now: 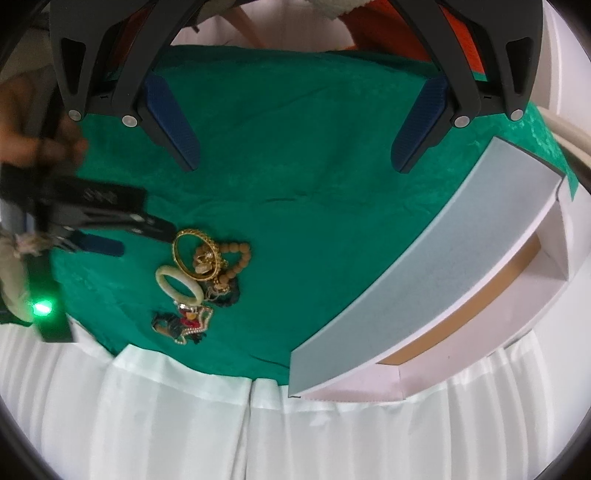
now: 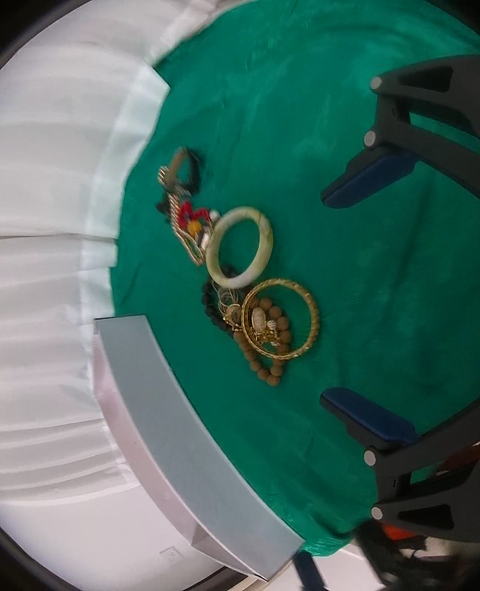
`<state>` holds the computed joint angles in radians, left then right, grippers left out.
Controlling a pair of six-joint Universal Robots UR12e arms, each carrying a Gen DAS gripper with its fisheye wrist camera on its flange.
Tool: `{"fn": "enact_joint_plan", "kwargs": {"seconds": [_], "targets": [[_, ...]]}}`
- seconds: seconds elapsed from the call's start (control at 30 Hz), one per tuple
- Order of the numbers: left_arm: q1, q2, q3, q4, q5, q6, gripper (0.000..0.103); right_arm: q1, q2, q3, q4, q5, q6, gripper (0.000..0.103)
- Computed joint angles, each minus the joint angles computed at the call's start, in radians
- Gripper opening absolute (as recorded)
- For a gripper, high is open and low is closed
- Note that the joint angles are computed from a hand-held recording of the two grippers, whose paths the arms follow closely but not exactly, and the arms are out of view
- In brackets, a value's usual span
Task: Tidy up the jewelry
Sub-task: 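Reach the right gripper to the gold bangle and close on it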
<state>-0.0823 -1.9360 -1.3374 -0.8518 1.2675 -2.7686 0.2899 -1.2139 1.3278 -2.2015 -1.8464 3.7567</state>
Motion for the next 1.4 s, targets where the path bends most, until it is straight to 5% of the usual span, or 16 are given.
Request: {"fn": "enact_joint_plan", "kwargs": {"seconds": [0.4,0.87,0.9,1.0,1.4], "targets": [[0.010,-0.015,0.014,-0.034,-0.013,-0.018,0.103,-0.014,0.008,0.008,-0.012,0.069,0.039,0.099],[0.019,-0.025,0.026,-0.056,0.000,-0.047,0.103,-0.001,0.120,-0.134,0.122,-0.022,-0.042,0.099],[0.019,-0.026,0.028,-0.060,0.001,-0.049,0.102,-0.001,0.118,-0.128,0.109,-0.025,-0.041,0.098],[0.017,-0.028,0.029,-0.066,0.007,-0.050,0.102,0.000,0.110,-0.116,0.093,-0.041,-0.043,0.070],[0.005,-0.030,0.028,-0.073,0.024,-0.028,0.102,-0.003,0.016,0.001,0.006,-0.015,0.017,0.070]]}}
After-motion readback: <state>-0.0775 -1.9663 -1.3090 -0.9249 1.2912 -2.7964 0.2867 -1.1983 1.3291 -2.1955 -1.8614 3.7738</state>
